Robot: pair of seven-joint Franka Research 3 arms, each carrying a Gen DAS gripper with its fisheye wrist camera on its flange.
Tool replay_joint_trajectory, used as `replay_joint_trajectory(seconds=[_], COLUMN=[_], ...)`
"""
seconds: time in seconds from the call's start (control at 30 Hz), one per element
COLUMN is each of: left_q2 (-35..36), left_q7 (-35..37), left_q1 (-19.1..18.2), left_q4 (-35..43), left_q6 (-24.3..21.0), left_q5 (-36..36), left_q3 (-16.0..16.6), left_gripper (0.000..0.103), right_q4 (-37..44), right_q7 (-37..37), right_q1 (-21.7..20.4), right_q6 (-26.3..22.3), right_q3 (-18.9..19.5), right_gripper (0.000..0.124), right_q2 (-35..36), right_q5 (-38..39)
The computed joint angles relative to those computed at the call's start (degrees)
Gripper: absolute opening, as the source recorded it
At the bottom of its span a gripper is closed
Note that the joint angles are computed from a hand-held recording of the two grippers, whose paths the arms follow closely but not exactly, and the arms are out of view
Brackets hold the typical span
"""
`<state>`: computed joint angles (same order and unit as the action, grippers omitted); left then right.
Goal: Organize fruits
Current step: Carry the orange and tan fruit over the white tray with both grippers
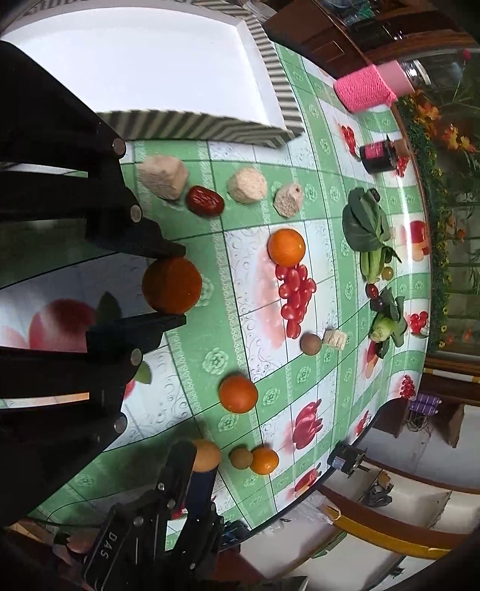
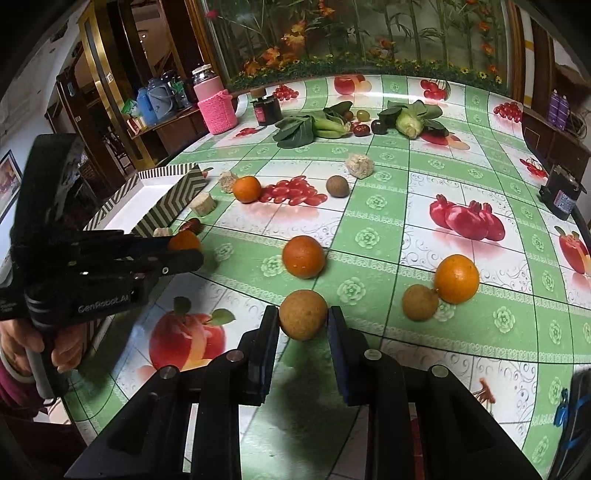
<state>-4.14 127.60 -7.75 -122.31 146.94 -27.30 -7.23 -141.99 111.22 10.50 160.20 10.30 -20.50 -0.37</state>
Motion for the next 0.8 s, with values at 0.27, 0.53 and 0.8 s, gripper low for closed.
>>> replay_joint_trajectory(seconds=[0.27,0.53,0.8], left_q2=[-3.29,-5.19,-4.48], left_q7=[-0.90,-1.54,-2.59], left_q1=[0.04,1.03,3.25], left_q4=[-2.37,-2.93,-1.48], left_q6=[-0.27,-1.45,-1.67], left_q5=[0.13,0.48,1.13], left_q3=[1.36,3.62,5.14], left_gripper=[0.026,0.026,0.026], right_q4=[1.94,5.29,10.40], right_q7=[2.69,2.06,1.68], right_q1=[0.53,3.14,5.19], right_q6=[-0.50,0.49,0.24], right_q3=[1.79,1.57,1.31], right_gripper=[0.027,0.027,0.027], right_q2=[1.13,4.12,8.51], right_q5=[-1.77,-1.97,-3.18])
